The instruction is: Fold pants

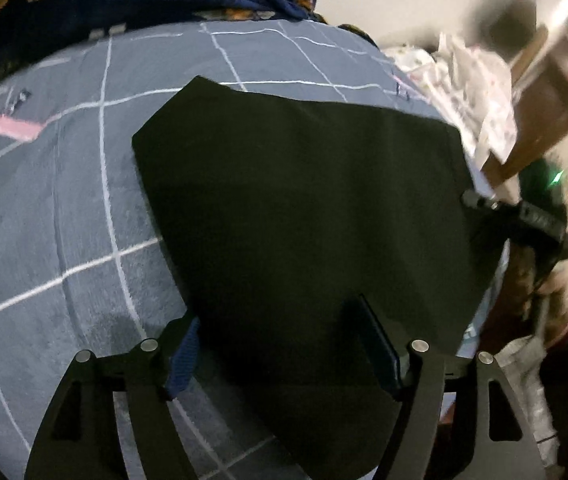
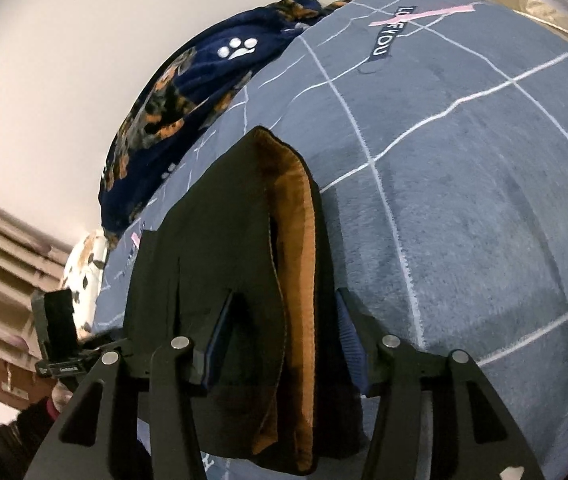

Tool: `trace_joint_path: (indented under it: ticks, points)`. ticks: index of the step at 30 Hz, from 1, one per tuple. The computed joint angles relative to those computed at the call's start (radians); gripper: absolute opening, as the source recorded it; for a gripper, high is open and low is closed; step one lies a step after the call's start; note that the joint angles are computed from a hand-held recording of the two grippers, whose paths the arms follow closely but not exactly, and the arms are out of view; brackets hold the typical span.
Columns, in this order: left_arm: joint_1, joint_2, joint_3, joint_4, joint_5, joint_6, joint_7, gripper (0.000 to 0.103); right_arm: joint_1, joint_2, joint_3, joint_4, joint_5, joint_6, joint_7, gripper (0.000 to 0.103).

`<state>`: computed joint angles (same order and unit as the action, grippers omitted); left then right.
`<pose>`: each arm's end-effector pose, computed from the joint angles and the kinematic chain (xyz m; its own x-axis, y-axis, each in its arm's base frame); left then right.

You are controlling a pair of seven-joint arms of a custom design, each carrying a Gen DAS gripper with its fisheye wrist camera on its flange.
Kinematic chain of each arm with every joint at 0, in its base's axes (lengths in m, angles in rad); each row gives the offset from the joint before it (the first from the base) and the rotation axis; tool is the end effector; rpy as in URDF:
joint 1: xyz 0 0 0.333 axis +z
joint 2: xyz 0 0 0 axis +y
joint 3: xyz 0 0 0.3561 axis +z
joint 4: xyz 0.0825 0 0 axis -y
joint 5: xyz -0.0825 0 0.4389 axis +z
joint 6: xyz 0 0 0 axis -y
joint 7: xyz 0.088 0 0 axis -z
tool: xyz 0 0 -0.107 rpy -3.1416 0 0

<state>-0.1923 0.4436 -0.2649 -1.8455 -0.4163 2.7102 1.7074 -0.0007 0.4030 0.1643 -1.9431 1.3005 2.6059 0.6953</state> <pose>0.6727 -0.2944 0.3369 -0.2565 -0.8963 0.3617 -0.9215 0.1140 -0.3712 0.6835 0.0860 0.2902 0.0896 -0.7631 -0.6400 -0.8955 0.2195 -0.3871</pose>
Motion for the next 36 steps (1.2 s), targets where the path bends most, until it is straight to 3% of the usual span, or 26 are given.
trace_joint_path:
  ticks: [13,23,26,28,32,36]
  points:
    - [-0.052,0.0,0.047,0.001,0.129,0.01,-0.098,0.073,-0.033,0.033,-0.015,0.053,-0.127,-0.139,0.161,0.044]
    - [-0.068,-0.001,0.06,-0.003,0.183,0.019,-0.134,0.076,-0.015,0.021,-0.007,0.045,-0.222,-0.086,0.212,0.044]
    - [-0.068,-0.001,0.06,-0.004,0.192,0.02,-0.136,0.078,-0.028,0.026,0.005,0.051,-0.225,-0.102,0.211,0.036]
    - [-0.052,0.004,0.042,0.001,0.173,0.015,-0.116,0.08,-0.043,0.023,0.016,0.047,-0.194,-0.119,0.189,0.03]
    - [0.053,0.01,-0.057,-0.006,0.007,0.022,0.036,0.081,-0.05,0.026,0.009,0.048,-0.169,-0.161,0.172,0.029]
    - [0.151,0.024,-0.137,0.013,-0.224,-0.033,0.18,0.081,-0.029,0.029,-0.007,0.056,-0.228,-0.148,0.191,0.041]
